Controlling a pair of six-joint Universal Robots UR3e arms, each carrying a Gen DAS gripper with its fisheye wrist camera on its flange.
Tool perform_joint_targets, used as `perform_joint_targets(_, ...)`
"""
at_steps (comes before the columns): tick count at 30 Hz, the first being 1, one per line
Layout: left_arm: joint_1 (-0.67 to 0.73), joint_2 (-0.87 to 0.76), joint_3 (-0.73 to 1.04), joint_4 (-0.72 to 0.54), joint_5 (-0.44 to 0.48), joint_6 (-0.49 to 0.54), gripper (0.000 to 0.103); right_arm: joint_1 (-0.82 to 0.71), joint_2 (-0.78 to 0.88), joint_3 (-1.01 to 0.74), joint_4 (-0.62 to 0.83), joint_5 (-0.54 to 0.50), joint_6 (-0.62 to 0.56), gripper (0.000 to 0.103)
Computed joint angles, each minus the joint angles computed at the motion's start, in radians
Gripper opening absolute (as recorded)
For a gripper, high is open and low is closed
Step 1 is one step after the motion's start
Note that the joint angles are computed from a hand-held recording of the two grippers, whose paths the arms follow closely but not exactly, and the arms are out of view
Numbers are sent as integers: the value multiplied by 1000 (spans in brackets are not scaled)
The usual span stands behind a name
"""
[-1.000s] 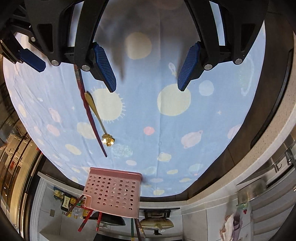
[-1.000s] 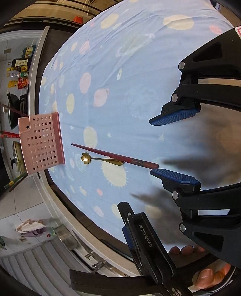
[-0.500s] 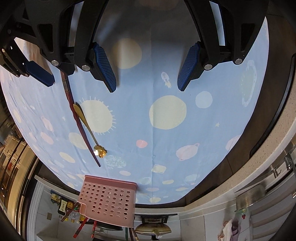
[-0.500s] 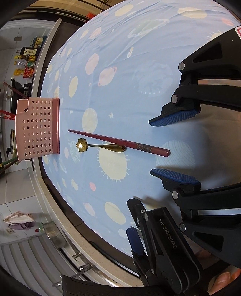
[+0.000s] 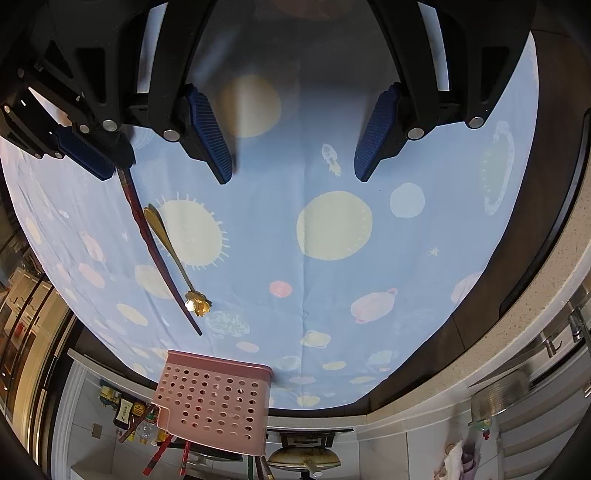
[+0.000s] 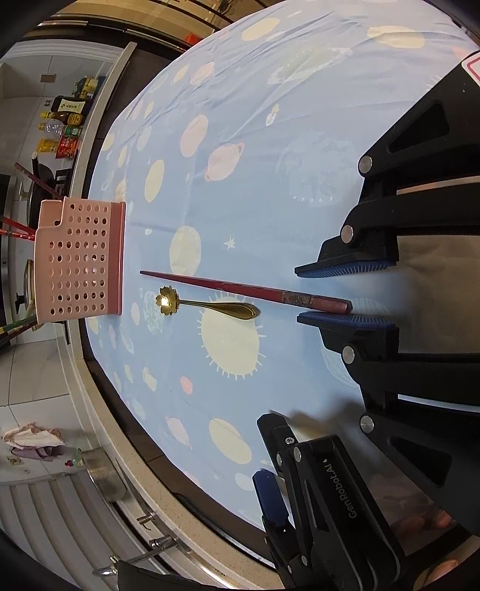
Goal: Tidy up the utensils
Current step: 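Grasp the last dark red chopstick with the right tool while the left tool grasps the gold spoon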
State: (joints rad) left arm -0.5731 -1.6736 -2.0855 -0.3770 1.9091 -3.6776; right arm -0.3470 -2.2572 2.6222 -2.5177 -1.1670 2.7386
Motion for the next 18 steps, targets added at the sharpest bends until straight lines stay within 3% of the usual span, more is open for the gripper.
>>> perform_joint_targets(2, -1, -1, 3, -2, -2, 0, 65, -21, -13, 2, 16, 11, -14, 8)
perform_joint_targets(4, -3, -6, 8, -1, -7, 3, 65, -58, -39, 7, 47, 28, -32, 7)
perform_joint_targets(12, -38, -66, 99, -12, -28, 11, 65, -270, -195, 12, 265, 108, -151, 7)
perform_joint_targets(18, -70, -177, 250, -22, -56, 40, 65, -451, -316, -14, 507, 180, -276, 7)
